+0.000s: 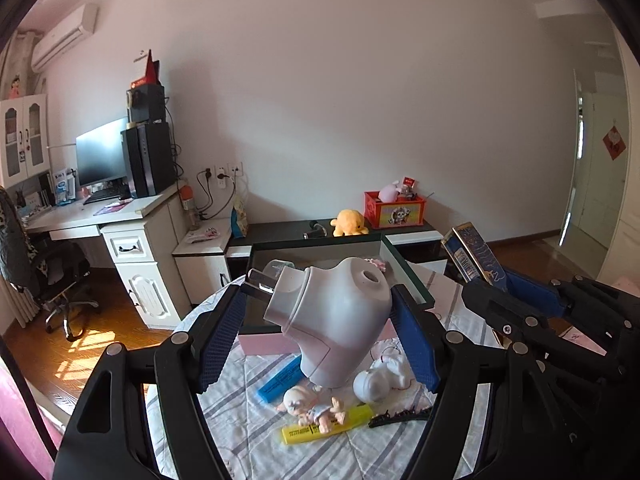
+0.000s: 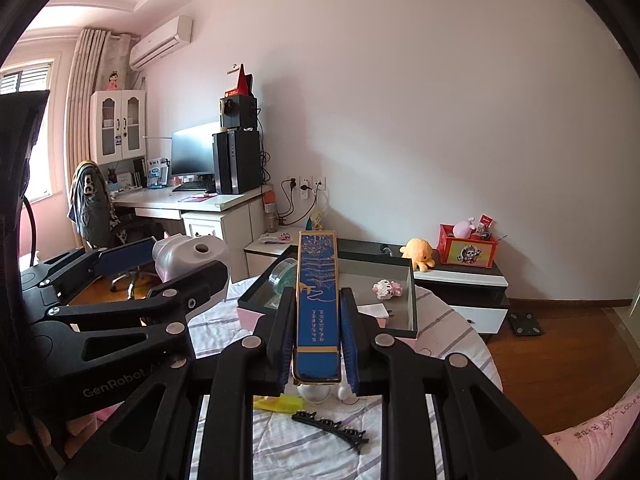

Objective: Organize rigid objects
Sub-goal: 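Carry the white part and blue-gold box into the pink box and open both tools, then lift both open tools away from the pink box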

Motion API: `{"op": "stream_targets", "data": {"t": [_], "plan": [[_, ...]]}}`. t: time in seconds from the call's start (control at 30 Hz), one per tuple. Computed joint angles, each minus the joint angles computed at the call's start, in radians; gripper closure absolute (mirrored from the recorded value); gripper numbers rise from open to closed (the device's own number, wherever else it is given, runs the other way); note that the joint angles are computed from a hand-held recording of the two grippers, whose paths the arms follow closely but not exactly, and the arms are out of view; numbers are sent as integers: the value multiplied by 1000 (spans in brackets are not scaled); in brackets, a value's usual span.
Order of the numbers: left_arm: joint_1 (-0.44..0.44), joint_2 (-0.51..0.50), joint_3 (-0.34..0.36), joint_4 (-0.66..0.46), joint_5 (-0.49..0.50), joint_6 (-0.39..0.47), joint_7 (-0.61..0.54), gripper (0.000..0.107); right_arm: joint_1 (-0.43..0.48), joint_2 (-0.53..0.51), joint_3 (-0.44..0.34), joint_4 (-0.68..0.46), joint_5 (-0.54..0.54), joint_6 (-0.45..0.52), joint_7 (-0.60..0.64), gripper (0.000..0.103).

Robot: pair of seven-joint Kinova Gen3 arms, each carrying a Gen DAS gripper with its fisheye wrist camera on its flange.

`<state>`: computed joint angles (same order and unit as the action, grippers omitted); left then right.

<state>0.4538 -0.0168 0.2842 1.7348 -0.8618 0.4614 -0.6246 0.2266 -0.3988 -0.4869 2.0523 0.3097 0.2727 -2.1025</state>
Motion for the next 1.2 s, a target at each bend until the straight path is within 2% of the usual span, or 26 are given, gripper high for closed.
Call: {"op": "stream_targets", "data": {"t": [0.07, 0.13, 0.2, 0.27, 0.4, 0.5, 0.6, 0.87, 0.93, 1.0, 1.07, 1.1, 1.13, 1.17, 1.2], "plan": [[8, 88, -13, -93, 54, 32, -81, 33, 30, 75, -4, -37, 29, -9, 13, 82], [-53, 177, 46, -185, 106, 60, -163, 33, 51, 156, -6, -81, 64, -9, 10, 82], [-77, 266, 71, -278, 143, 93, -236, 33, 50, 239, 18, -131, 37, -3, 71, 82], [-52, 349, 42, -371, 187, 130, -306, 33, 24, 326, 64, -185, -13, 7, 153, 82], [-8, 492, -22, -556, 302, 217, -456, 33, -94, 472, 219, -288, -135, 50, 315, 82], [17, 587, -42, -695, 344, 309, -534, 33, -67, 562, 221, -358, -232, 86, 419, 82], [42, 645, -73, -783, 381, 364, -578, 33, -102, 611, 273, -385, -261, 99, 447, 82], [76, 670, -160, -823, 481, 397, -638, 32, -137, 660, 347, -410, -379, 114, 551, 81], [91, 644, -196, -789, 495, 370, -627, 30, -156, 653, 370, -404, -398, 103, 557, 76], [88, 597, -219, -731, 527, 332, -629, 25, -211, 630, 430, -389, -377, 97, 512, 61], [100, 538, -252, -656, 539, 280, -607, 15, -223, 591, 438, -359, -366, 77, 481, 50], [104, 504, -263, -610, 538, 248, -592, 12, -248, 571, 460, -346, -337, 72, 441, 39], [102, 468, -268, -563, 541, 216, -580, 8, -291, 545, 499, -329, -305, 64, 400, 34], [99, 430, -268, -517, 546, 187, -572, 5, -325, 512, 523, -299, -269, 40, 359, 24], [100, 390, -270, -471, 543, 161, -560, 5, -343, 475, 528, -268, -234, 14, 319, 21]]}}
